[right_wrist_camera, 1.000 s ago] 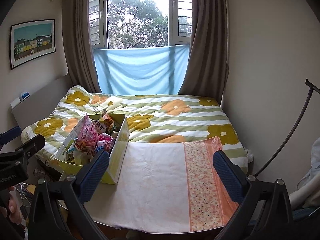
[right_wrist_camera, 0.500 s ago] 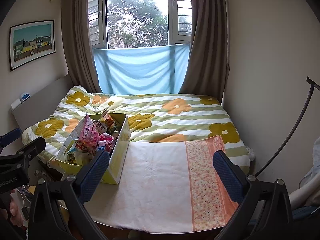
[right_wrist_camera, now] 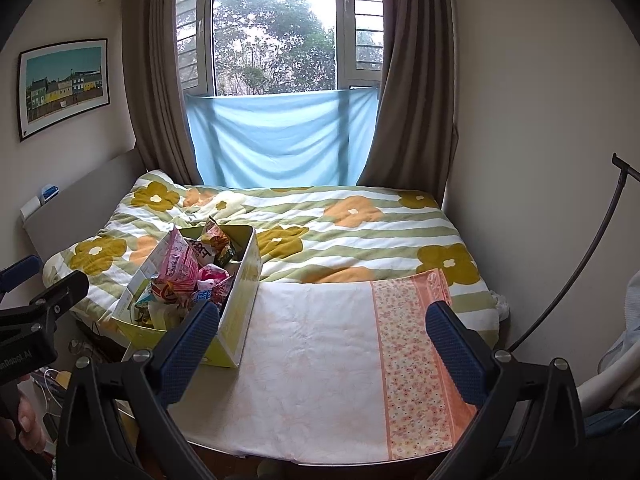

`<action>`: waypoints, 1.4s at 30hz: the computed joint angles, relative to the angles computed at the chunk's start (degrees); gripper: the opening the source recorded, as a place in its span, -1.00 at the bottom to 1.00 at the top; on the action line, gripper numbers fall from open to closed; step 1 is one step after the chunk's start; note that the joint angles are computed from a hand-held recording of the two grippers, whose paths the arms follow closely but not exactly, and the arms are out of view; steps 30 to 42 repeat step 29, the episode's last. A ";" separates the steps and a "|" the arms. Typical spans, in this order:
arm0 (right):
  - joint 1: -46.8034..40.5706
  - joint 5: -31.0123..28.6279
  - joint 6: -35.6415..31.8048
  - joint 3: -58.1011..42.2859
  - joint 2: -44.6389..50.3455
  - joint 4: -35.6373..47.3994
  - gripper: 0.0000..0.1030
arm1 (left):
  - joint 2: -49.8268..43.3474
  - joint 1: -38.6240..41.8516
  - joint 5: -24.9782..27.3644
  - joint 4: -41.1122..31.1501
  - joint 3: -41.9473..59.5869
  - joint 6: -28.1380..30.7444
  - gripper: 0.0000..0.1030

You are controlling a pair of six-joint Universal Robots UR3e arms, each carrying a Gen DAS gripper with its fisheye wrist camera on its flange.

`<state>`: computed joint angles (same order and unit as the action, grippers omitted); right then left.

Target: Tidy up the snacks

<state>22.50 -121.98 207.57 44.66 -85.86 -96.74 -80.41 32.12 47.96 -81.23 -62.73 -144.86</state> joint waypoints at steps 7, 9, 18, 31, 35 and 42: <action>0.44 -0.44 0.39 -1.00 0.72 0.45 0.99 | 0.63 -0.13 0.80 2.15 -1.44 -0.36 0.99; 0.23 -0.28 0.16 -0.82 0.65 0.21 0.99 | 1.43 -0.34 1.64 4.34 -2.88 -1.07 0.99; -0.53 0.25 -0.38 -1.31 1.30 0.16 0.99 | 1.72 -0.64 1.46 8.68 -5.05 -2.73 0.99; -4.76 3.82 -1.47 2.54 1.23 -3.15 0.99 | -4.64 -7.18 4.77 13.19 -2.64 -4.72 0.99; -4.76 3.82 -1.47 2.54 1.23 -3.15 0.99 | -4.64 -7.18 4.77 13.19 -2.64 -4.72 0.99; -4.76 3.82 -1.47 2.54 1.23 -3.15 0.99 | -4.64 -7.18 4.77 13.19 -2.64 -4.72 0.99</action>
